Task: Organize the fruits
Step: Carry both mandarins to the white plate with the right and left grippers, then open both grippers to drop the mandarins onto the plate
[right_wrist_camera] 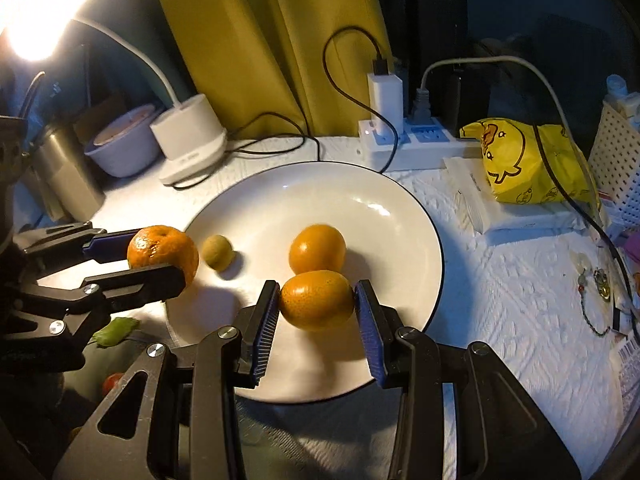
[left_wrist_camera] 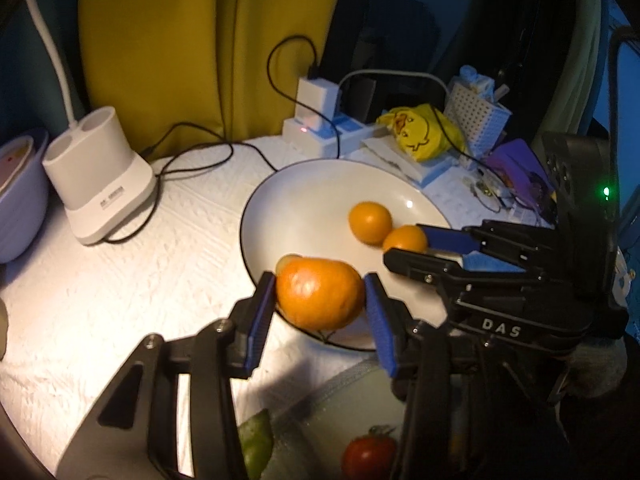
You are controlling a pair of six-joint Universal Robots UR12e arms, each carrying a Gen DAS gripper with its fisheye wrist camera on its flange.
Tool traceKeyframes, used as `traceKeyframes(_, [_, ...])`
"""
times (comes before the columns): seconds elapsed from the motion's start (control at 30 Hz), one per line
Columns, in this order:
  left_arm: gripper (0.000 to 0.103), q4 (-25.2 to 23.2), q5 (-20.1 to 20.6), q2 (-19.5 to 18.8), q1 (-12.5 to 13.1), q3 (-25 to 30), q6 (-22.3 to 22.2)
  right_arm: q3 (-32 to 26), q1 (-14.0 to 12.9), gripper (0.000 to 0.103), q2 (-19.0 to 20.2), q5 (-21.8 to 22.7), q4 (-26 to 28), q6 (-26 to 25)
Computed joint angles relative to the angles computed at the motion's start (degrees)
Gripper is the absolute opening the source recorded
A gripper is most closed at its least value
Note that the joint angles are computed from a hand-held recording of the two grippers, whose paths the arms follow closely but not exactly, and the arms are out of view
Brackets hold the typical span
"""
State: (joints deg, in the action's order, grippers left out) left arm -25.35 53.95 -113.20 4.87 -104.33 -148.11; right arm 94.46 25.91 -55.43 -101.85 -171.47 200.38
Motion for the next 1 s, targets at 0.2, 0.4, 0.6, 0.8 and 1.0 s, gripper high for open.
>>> traceKeyframes(0.2, [0.046,0.54,0.86,-1.22,-0.59,1.13,-1.59,-1.49,-0.24,0.041,1.16,-0.37,-0.51,0.25])
traceKeyframes(0.4, [0.046,0.23,0.28,-1.31,-0.33,1.33,-2.81,-2.08,-0.3,0.041,1.6,-0.85,-0.78,0.97])
traceKeyframes(0.6, [0.048,3.84,-0.64,-0.27,0.32,0.12,-4.28,-1.18,-0.14,0.043,0.87,-1.77,-1.73,2.06])
traceKeyframes(0.8, [0.049,5.74,-2.23,1.48,1.31,-1.65,-5.13,-0.32,0.62,0.043,-0.1,-2.66,-2.58,2.09])
traceKeyframes(1.0, [0.05,6.88,-3.95,3.59,2.4,-3.88,-5.12,0.53,1.67,0.043,-1.16,-3.66,-3.92,2.47])
